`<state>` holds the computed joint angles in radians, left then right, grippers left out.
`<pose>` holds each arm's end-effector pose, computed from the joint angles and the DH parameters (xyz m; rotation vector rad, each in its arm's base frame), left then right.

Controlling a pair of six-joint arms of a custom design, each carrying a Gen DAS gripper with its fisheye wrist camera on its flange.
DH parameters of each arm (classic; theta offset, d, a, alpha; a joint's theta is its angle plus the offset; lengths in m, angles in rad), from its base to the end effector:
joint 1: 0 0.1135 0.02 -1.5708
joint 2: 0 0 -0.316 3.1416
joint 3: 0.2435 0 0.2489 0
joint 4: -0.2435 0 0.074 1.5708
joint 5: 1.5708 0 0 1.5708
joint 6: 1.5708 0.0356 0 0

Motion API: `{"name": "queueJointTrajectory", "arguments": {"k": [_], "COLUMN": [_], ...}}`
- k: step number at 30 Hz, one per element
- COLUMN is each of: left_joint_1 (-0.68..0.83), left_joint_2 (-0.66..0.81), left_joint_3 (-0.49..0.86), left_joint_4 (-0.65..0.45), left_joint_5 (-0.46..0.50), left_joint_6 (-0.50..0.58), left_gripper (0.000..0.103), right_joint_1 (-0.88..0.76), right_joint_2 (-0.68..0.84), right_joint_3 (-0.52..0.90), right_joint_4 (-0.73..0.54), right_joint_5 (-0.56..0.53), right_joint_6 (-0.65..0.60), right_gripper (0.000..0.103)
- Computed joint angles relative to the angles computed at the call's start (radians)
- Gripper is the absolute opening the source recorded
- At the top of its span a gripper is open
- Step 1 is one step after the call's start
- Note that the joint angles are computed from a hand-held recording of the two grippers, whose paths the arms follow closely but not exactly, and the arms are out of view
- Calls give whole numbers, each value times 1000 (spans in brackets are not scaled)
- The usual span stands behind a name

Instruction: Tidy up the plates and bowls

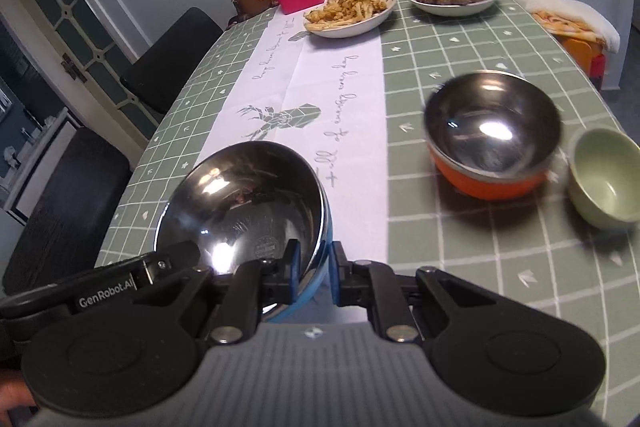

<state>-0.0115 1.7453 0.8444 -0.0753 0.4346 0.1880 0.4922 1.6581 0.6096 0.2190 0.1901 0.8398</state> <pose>0.3312 -0.0188 0.1846 0.4130 2.4455 -0.4774 0.2620 0.1328 0.1685 0.5062 2.3653 0.3992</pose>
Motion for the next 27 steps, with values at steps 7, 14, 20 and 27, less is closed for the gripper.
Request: {"name": "queueJointTrajectory", "arguments": {"k": [7,14,20,27], "left_joint_1": [-28,-78,-109,-116], "left_joint_2": [-108,-117,-129,-108], "left_joint_3": [-145,-239,-275,-289], "left_joint_4": [-59,-68,-60,-42], "left_joint_5": [72,80,68,69], "left_joint_6": [52,81,82,84], "left_gripper": [17,18,19,19], "right_joint_1": [102,191,200,197], "right_joint_2": [-236,-335,-323,-338], "right_joint_3": [-199,-376,-398,-409], "right_joint_4": [-82,-70,-78,-85], "right_joint_5": [103,145,149,157], "right_joint_6": [83,270,272,274], "right_gripper": [13,13,13,13]}}
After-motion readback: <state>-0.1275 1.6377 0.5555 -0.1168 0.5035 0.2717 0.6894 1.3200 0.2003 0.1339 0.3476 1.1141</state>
